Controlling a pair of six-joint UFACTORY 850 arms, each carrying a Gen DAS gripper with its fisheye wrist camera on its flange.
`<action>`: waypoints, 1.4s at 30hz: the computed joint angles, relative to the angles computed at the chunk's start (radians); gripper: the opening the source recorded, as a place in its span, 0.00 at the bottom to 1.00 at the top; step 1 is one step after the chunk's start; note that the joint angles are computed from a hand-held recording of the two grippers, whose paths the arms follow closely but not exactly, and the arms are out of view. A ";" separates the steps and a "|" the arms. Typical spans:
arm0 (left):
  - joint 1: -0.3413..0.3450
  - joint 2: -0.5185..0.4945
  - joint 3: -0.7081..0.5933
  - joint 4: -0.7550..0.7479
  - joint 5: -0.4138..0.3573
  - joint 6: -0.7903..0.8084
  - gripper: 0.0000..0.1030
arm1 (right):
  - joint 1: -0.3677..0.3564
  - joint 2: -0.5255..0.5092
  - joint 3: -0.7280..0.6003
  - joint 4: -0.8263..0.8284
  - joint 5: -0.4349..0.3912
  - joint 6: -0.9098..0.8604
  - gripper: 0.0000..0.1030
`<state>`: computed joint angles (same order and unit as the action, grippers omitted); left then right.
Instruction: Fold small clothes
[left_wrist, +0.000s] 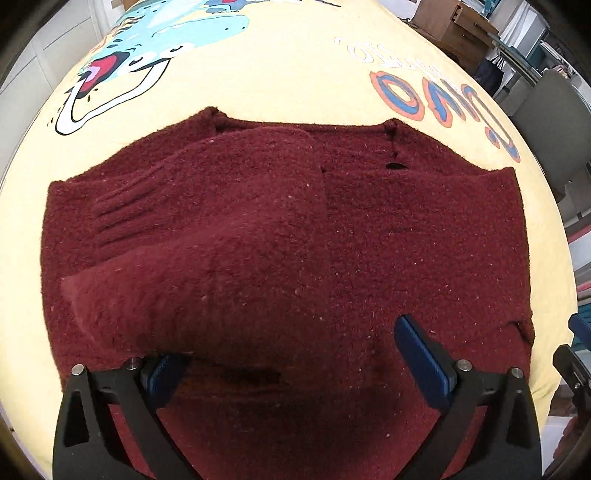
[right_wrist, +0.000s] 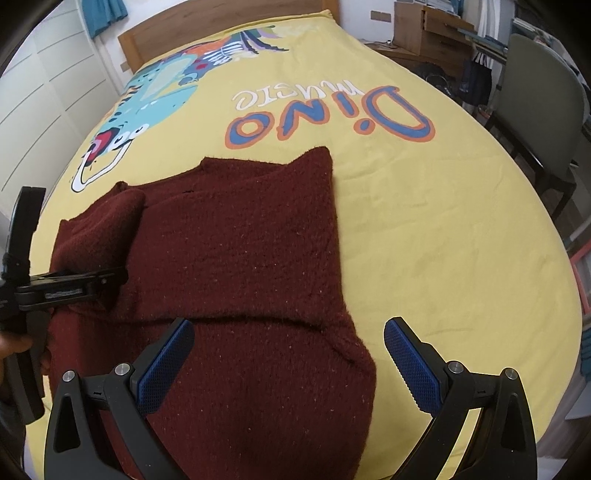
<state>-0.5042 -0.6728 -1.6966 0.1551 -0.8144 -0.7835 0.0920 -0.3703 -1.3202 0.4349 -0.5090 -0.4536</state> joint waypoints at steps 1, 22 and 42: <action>0.002 0.003 0.000 -0.010 -0.005 0.014 0.99 | -0.001 0.001 0.002 0.003 0.001 -0.001 0.99; 0.082 0.374 0.483 0.146 -0.022 -0.097 0.98 | 0.029 0.001 0.012 -0.023 0.002 0.036 0.99; 0.197 0.429 0.618 0.062 0.214 0.019 0.11 | 0.249 -0.078 -0.161 -0.232 -0.055 0.064 0.99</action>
<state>-0.3070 -0.2433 -1.0788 0.2167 -0.6008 -0.7644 0.3412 -0.4483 -1.4815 0.2024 -0.5635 -0.3895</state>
